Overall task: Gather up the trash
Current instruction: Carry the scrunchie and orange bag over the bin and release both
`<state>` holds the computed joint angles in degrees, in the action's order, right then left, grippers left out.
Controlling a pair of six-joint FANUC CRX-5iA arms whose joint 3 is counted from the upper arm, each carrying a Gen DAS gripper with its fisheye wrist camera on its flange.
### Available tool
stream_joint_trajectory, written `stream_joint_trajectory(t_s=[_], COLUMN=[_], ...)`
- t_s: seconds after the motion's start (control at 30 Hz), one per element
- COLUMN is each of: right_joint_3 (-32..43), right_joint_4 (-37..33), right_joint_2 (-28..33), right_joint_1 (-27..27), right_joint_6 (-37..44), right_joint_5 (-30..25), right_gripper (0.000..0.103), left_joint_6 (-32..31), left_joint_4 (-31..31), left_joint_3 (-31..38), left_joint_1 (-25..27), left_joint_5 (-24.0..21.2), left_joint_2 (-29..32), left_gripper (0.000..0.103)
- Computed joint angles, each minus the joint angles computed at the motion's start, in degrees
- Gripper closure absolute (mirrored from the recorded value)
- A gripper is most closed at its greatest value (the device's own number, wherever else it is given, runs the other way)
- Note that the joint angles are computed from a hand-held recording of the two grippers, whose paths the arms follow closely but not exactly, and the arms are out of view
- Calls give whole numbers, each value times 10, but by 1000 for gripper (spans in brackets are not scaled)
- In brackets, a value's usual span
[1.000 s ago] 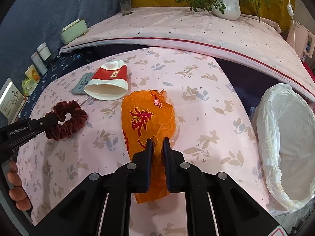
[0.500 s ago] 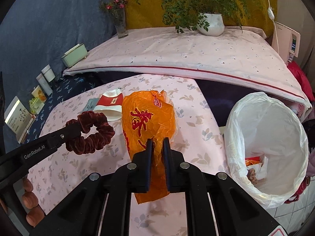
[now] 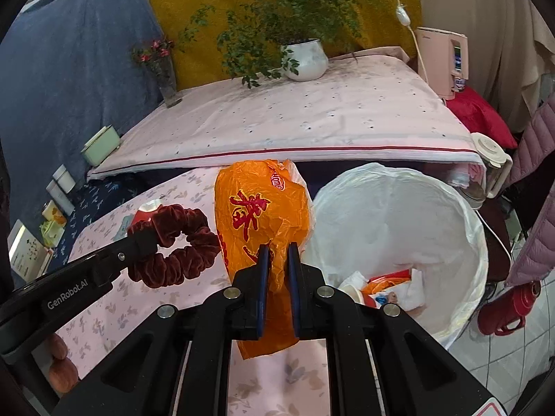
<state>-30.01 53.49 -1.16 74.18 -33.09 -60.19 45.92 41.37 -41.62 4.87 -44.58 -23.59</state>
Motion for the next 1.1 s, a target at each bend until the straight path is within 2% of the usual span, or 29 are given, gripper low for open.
stream_joint_trajectory(t_s=[0.3, 0.5, 0.53, 0.57, 0.67, 0.9, 0.97, 1.1], right_joint_3=[-76, -112, -117, -121, -128, -132, -130, -123], right_joint_4=[-14, -27, -29, -30, -33, -32, -31, -30], right_joint_2=[-75, -113, -117, -121, -128, -130, -126, -118], right_joint_1=[16, 24, 25, 26, 26, 20, 16, 11], right_joint_6=[-68, -100, -104, -107, -110, -109, -105, -98], right_joint_5=[-47, -70, -73, -75, -77, -70, -67, -60], right_gripper=[93, 92, 92, 92, 92, 92, 92, 91], left_joint_6=[24, 32, 35, 41, 47, 62, 72, 72], left_joint_4=[-4, -2, -1, -3, -5, -26, -37, -38], left_joint_3=[25, 43, 44, 44, 42, 46, 46, 40], left_joint_1=[-113, -158, -164, -170, -178, -172, -167, -156], left_joint_5=[24, 28, 31, 36, 50, 56, 57, 61], left_joint_2=[38, 71, 75, 77, 75, 73, 71, 66], left_gripper=[90, 87, 83, 74, 62, 58, 50, 48])
